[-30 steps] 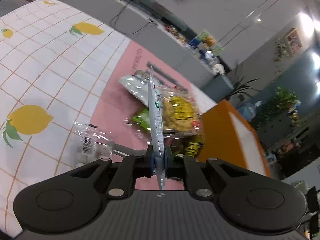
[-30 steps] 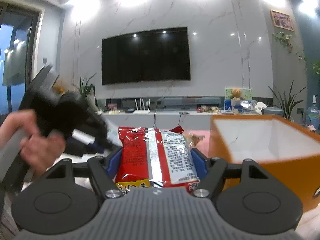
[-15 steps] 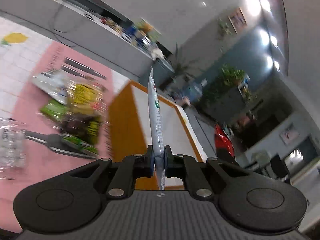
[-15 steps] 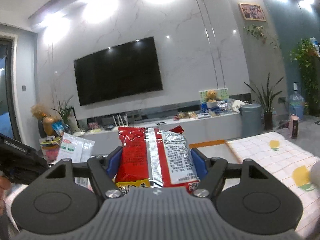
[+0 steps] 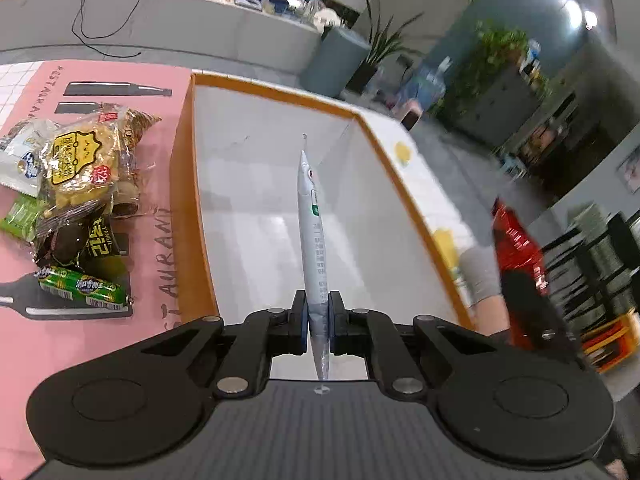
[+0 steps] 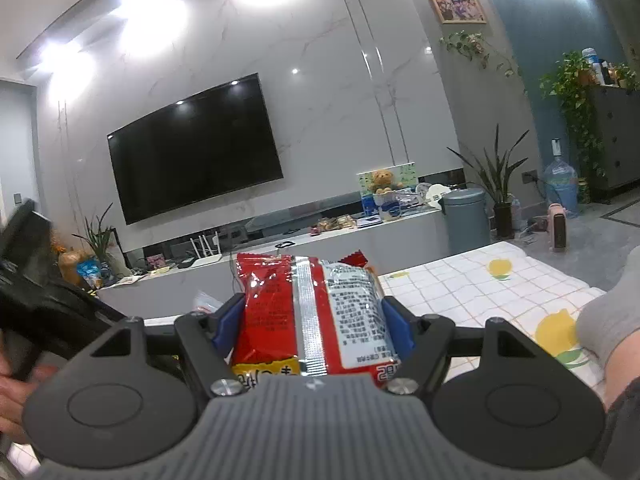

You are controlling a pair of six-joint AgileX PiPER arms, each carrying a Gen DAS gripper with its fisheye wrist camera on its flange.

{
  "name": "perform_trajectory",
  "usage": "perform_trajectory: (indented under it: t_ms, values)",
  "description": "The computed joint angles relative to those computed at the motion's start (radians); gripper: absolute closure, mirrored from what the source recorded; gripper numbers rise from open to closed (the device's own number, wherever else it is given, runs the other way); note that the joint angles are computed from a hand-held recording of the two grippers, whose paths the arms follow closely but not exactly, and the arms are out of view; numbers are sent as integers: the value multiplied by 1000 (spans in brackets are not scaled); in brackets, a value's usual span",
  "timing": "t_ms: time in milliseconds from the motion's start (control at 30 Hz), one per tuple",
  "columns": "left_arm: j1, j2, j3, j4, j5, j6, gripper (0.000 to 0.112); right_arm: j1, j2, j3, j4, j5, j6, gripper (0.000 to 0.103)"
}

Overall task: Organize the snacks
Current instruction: 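Lift the white packet with the left tool while the right tool carries the red bag to the box, then open the left tool over the orange box while the right tool drops the red bag in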

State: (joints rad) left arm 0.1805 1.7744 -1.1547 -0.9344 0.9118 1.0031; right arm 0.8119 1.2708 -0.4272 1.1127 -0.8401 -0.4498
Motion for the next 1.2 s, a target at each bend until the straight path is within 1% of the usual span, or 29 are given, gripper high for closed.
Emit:
perform_trajectory:
  t_ms: [100,167,200,233,267,300,333,367,400,433,533,667,733,767,833,900,967,1000,1067,1133,1200]
  values:
    - [-34,-6,1,63,-59,-41,102,-25,36,-26,-34,27,4,33]
    - [-44,-36,15,109,-87,-69,100,-45,56,-40,-51,49,6,33]
    - [-53,-56,35,119,-133,-69,95,-45,65,-49,-45,55,4,33]
    - [-61,-81,57,131,-175,-74,82,-52,70,-62,-36,71,0,33]
    - [-60,-111,75,142,-183,-84,69,-67,81,-77,-43,88,15,33]
    - [-48,-127,84,134,-178,-79,65,-84,93,-89,-67,101,50,33]
    - [-24,-136,86,112,-147,-54,61,-103,106,-102,-95,120,88,33]
    - [-8,-149,90,105,-123,-46,60,-115,118,-113,-113,135,115,33]
    - [14,-166,100,94,-109,-31,60,-128,135,-128,-127,156,143,33]
    - [24,-177,107,87,-112,-18,59,-133,148,-140,-127,174,150,33]
    - [63,-232,155,67,-140,51,59,-130,195,-185,-97,223,111,33]
    - [117,-286,214,35,-166,117,59,-92,263,-261,23,248,-63,33]
    - [110,-302,235,42,-211,110,59,-83,293,-312,128,263,-169,33]
    - [110,-302,242,43,-232,116,59,-74,311,-346,212,268,-242,33]
    - [87,-298,248,84,-287,88,59,-53,347,-399,323,249,-382,33]
    - [77,-290,244,134,-321,53,59,-23,401,-448,389,185,-519,33]
    - [83,-278,248,161,-356,38,59,-13,437,-480,450,155,-611,33]
    - [88,-269,246,170,-365,38,59,-18,442,-481,453,165,-613,32]
    - [102,-251,240,200,-376,38,59,-42,439,-471,449,213,-589,32]
    - [111,-213,218,283,-400,-6,58,-68,435,-463,456,252,-577,31]
    - [122,-172,193,387,-423,-97,58,-69,435,-453,457,257,-570,27]
